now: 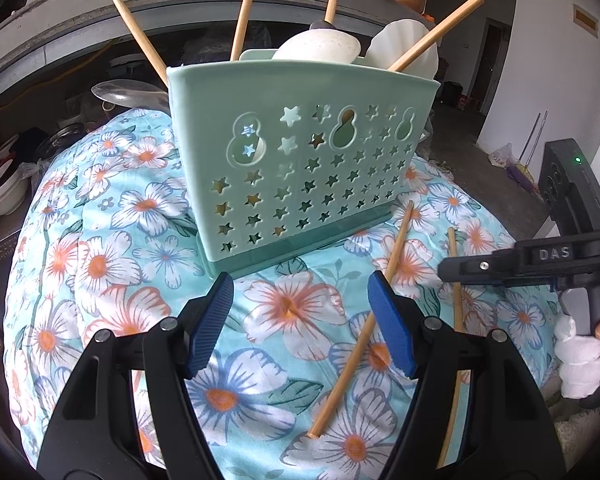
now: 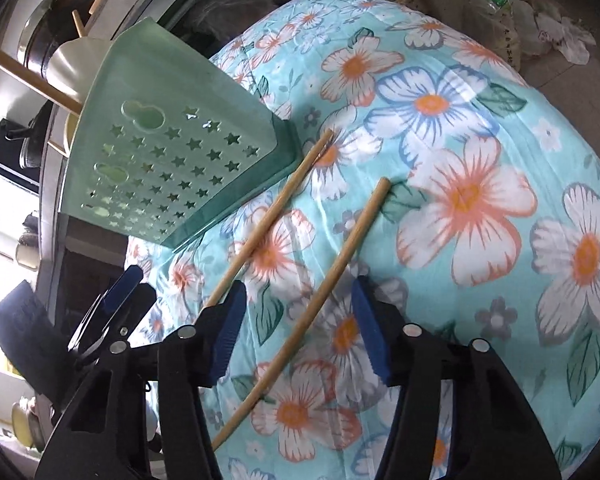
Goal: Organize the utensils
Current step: 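Close the right gripper on one chopstick while the left gripper lowers onto the other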
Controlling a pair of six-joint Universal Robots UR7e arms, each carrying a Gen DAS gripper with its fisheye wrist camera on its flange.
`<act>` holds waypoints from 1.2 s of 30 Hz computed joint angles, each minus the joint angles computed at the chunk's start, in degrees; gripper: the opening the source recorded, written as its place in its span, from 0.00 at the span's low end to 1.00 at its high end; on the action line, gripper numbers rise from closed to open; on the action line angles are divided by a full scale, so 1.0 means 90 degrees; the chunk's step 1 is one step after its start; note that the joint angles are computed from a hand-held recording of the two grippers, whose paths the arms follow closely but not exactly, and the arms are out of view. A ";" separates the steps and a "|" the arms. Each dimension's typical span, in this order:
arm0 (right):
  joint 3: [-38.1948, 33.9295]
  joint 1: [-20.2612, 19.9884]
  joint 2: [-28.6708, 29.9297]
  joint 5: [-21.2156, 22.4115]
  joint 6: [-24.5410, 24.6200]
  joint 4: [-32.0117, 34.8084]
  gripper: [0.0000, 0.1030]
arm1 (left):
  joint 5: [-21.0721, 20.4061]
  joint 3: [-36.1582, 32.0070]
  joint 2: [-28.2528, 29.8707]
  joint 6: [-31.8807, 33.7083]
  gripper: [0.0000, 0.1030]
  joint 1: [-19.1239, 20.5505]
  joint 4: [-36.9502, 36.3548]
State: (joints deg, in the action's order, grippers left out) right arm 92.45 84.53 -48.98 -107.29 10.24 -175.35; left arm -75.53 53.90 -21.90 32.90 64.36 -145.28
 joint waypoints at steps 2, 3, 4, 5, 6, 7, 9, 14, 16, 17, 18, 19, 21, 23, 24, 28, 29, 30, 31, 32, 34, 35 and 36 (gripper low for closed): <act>-0.0219 0.0032 0.0121 -0.0231 -0.0175 0.0101 0.34 | 0.0037 0.0040 -0.0006 -0.0006 0.64 -0.0026 -0.0050; -0.0307 0.0060 0.0175 -0.0406 -0.0285 0.0153 0.29 | 0.0067 0.0065 -0.0008 -0.0006 0.64 -0.0042 -0.0079; -0.0376 0.0073 0.0210 -0.0532 -0.0376 0.0206 0.20 | 0.0096 0.0071 0.0003 -0.0009 0.64 -0.0058 -0.0097; -0.0413 0.0063 0.0215 -0.0537 -0.0415 0.0253 0.18 | 0.0129 0.0070 0.0020 -0.0010 0.64 -0.0075 -0.0112; -0.0377 0.0020 0.0172 -0.0412 -0.0420 0.0264 0.18 | 0.0173 0.0071 0.0036 -0.0007 0.64 -0.0096 -0.0124; -0.0326 -0.0029 0.0108 -0.0284 -0.0415 0.0286 0.17 | 0.0205 0.0055 0.0065 -0.0008 0.64 -0.0113 -0.0125; -0.0243 -0.0090 0.0019 -0.0166 -0.0434 0.0288 0.17 | 0.0270 -0.0004 0.0133 -0.0010 0.64 -0.0156 -0.0073; 0.0018 -0.0198 -0.0205 -0.0021 -0.0580 0.0240 0.16 | 0.0317 -0.0147 0.0328 0.0181 0.64 -0.0278 0.0046; 0.0102 -0.0261 -0.0290 0.0111 -0.0575 0.0236 0.16 | 0.0356 -0.0177 0.0413 0.0339 0.64 -0.0344 0.0000; 0.0149 -0.0313 -0.0338 0.0230 -0.0578 0.0240 0.16 | 0.0425 -0.0201 0.0475 0.0444 0.64 -0.0391 -0.0048; 0.0174 -0.0345 -0.0362 0.0319 -0.0586 0.0244 0.16 | 0.0493 -0.0225 0.0535 0.0560 0.64 -0.0439 -0.0080; 0.0196 -0.0379 -0.0383 0.0418 -0.0606 0.0247 0.16 | 0.0547 -0.0242 0.0579 0.0656 0.64 -0.0473 -0.0101; 0.0215 -0.0426 -0.0396 0.0547 -0.0661 0.0244 0.16 | 0.0712 -0.0287 0.0699 0.0950 0.60 -0.0564 -0.0105; 0.0219 -0.0473 -0.0412 0.0675 -0.0729 0.0262 0.16 | 0.0959 -0.0347 0.0825 0.1244 0.59 -0.0637 -0.0067; 0.0240 -0.0492 -0.0429 0.0735 -0.0747 0.0262 0.16 | 0.1152 -0.0405 0.0915 0.1390 0.58 -0.0671 -0.0044; 0.0291 -0.0576 -0.0471 0.0984 -0.0800 0.0269 0.16 | 0.1698 -0.0665 0.1189 0.1467 0.52 -0.0730 0.0213; 0.0300 -0.0595 -0.0479 0.1041 -0.0811 0.0271 0.16 | 0.1717 -0.0736 0.1230 0.1389 0.48 -0.0727 0.0333; 0.0316 -0.0614 -0.0490 0.1085 -0.0821 0.0269 0.16 | 0.1716 -0.0798 0.1265 0.1326 0.45 -0.0725 0.0427; 0.0341 -0.0633 -0.0508 0.1124 -0.0834 0.0260 0.16 | 0.1712 -0.0831 0.1286 0.1297 0.43 -0.0726 0.0471; 0.0350 -0.0650 -0.0515 0.1171 -0.0838 0.0260 0.15 | 0.1703 -0.0864 0.1305 0.1285 0.38 -0.0729 0.0515; 0.0346 -0.0656 -0.0507 0.1209 -0.0840 0.0257 0.15 | 0.1717 -0.0952 0.1364 0.1321 0.28 -0.0739 0.0581; 0.0350 -0.0663 -0.0508 0.1232 -0.0847 0.0254 0.15 | 0.1732 -0.1033 0.1411 0.1340 0.23 -0.0743 0.0631; 0.0358 -0.0670 -0.0512 0.1249 -0.0848 0.0250 0.15 | 0.1747 -0.1047 0.1424 0.1360 0.18 -0.0748 0.0638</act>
State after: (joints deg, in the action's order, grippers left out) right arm 95.68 78.50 -53.59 -96.05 2.61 -173.10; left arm -59.81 44.48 -9.08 45.14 57.63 -139.54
